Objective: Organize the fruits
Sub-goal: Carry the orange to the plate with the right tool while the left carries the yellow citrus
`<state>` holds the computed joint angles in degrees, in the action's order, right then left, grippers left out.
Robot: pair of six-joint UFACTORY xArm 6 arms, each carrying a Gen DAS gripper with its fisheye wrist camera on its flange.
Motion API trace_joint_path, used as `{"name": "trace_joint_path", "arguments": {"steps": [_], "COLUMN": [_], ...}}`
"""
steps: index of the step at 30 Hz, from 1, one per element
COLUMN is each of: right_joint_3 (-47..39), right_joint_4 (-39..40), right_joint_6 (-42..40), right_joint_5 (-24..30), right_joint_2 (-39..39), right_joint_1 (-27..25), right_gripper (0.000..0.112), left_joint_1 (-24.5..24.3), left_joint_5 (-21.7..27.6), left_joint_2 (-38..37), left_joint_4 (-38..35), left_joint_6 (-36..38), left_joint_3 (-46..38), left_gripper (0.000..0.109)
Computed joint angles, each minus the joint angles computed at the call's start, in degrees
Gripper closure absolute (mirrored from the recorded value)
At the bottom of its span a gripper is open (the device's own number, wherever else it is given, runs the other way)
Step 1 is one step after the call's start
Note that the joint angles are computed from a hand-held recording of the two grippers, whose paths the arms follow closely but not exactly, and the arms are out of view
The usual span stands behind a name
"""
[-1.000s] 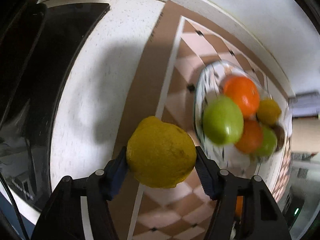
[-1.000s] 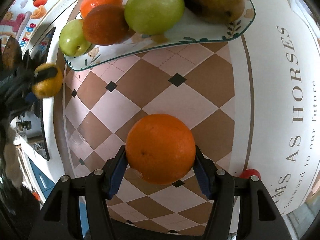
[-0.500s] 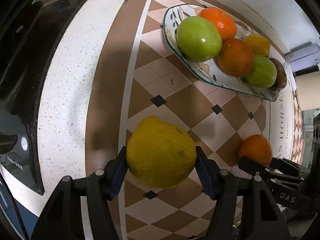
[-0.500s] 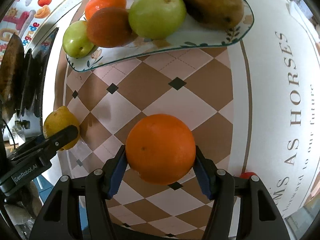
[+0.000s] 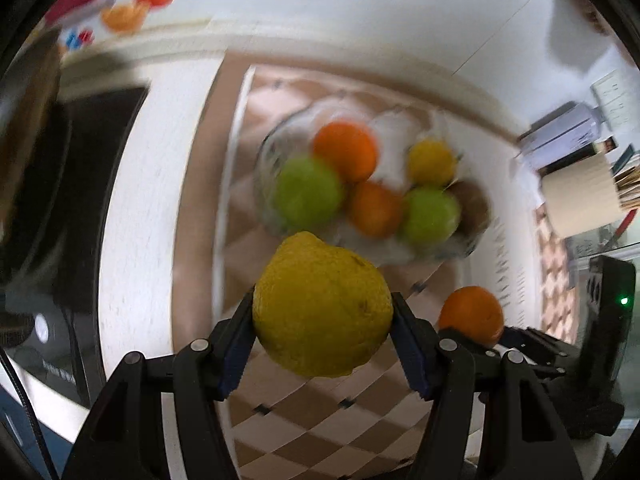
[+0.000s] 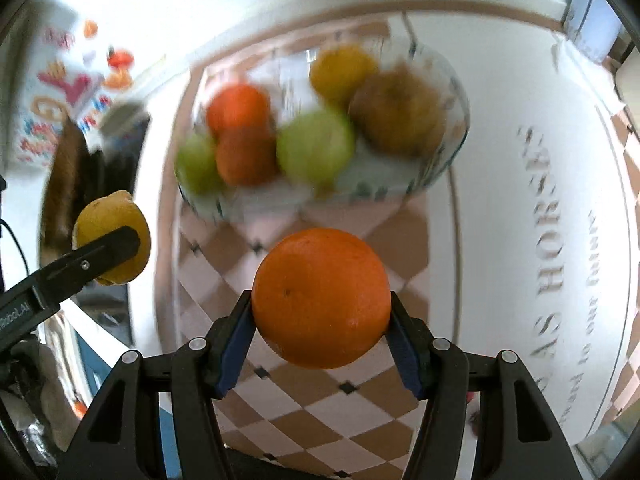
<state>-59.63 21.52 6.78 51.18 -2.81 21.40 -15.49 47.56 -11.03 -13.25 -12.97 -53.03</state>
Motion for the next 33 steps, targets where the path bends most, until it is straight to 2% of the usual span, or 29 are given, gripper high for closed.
{"name": "trace_joint_path", "arguments": {"steps": [4, 7, 10, 15, 21, 25, 27, 29, 33], "right_joint_3": [-7.9, -16.5, -25.6, -36.5, -40.9, -42.8, -43.7, -44.0, -44.8], "right_joint_4": [1.3, 0.5, -0.2, -2.3, -1.1, 0.2, 1.2, 1.2, 2.3], "right_joint_6": [-2.2, -2.7, -2.5, -2.7, -4.1, -5.6, -6.5, -7.6, -8.6], "right_joint_5": [1.2, 2.0, 4.7, 8.9, 11.9, 13.3, 14.3, 14.5, 15.5], "right_joint_2": [4.1, 11.1, 19.2, 29.0, 33.8, 35.7, 36.1, 36.0, 36.4], "right_joint_1": [-4.6, -7.5, -9.7, -11.1, -11.1, -10.8, -10.8, -10.8, -11.0], "right_gripper": [0.048, 0.048, 0.048, 0.048, 0.047, 0.045, 0.036, 0.034, 0.033], "left_joint_1": [-1.4, -2.1, -2.7, -3.1, -2.7, -2.9, -2.9, -2.9, -2.3], "left_joint_5": [2.2, 4.7, 10.7, 20.7, 28.5, 30.5, 32.0, 33.3, 33.3], "left_joint_2": [10.0, 18.6, 29.7, 43.9, 51.3, 53.5, 54.5, 55.6, 56.5], "left_joint_4": [-0.2, 0.3, 1.7, 5.4, 5.0, 5.6, 5.3, 5.6, 2.6], "left_joint_6": [0.1, 0.8, 0.4, -0.8, -1.2, -2.2, -2.3, -2.5, -3.5], "left_joint_3": [-14.1, -24.8, -38.5, -56.2, -65.7, -69.1, -70.9, -72.9, -73.8], "left_gripper": [0.047, 0.047, 0.047, 0.047, 0.047, 0.047, 0.047, 0.046, 0.042]}}
